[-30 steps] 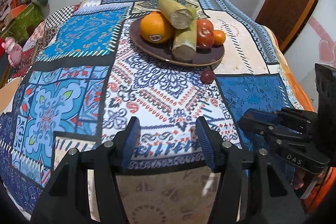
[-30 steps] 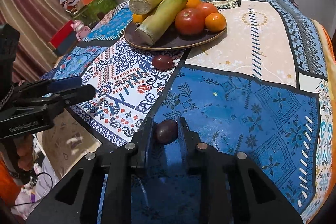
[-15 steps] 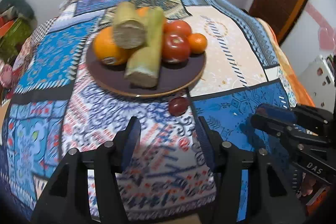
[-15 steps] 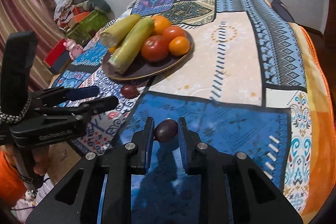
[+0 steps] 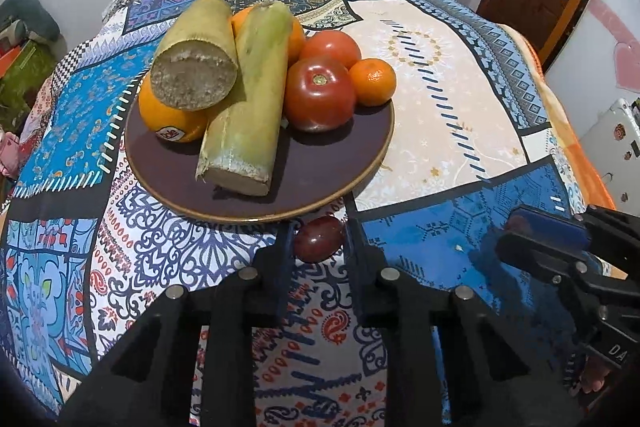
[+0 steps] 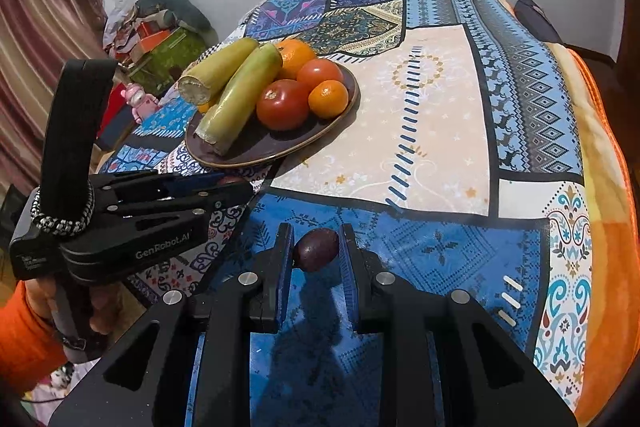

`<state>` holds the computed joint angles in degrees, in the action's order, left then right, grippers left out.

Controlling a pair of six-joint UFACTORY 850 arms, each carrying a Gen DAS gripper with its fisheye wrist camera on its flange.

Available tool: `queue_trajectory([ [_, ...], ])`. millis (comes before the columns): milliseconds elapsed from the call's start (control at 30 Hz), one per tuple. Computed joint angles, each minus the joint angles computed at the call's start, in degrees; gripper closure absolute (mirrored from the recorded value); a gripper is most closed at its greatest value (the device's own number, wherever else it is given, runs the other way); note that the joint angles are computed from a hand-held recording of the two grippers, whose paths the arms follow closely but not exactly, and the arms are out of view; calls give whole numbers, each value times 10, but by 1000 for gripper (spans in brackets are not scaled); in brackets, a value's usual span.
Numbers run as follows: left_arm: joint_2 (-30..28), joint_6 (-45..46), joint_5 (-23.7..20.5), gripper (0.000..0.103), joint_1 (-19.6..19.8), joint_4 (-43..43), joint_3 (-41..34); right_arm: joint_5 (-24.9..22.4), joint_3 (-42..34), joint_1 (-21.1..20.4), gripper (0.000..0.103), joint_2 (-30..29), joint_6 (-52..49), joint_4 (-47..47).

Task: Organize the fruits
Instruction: 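Carry the date onto the plate and open the right tool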

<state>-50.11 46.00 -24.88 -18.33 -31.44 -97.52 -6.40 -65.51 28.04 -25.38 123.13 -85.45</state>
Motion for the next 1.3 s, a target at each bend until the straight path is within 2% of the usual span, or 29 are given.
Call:
queue_trajectory([
  [167,14,49,-14,79,13,-51,15,-5,-13,1,82,-5,-42,34],
  [367,37,90,-1,79,36,-93,35,-7,-50,2,82,-24,-113,90],
  [500,36,90,3,79,52,-99,24,-3,-81,1,82,-45,-146,113],
  [733,9,64,-9,79,69,-94,-27,-8,-149,-3,82,-92,-364,309],
  [867,-8,51,-14,79,68,-93,-55,-11,-172,-7,82,-110,-436,380],
  [967,-20,52,-20,79,66,-102,-73,-14,-186,-11,82,-122,-538,479],
  [1300,-53,35,-44,79,64,-97,-113,-27,-214,-15,81,-146,-660,600],
])
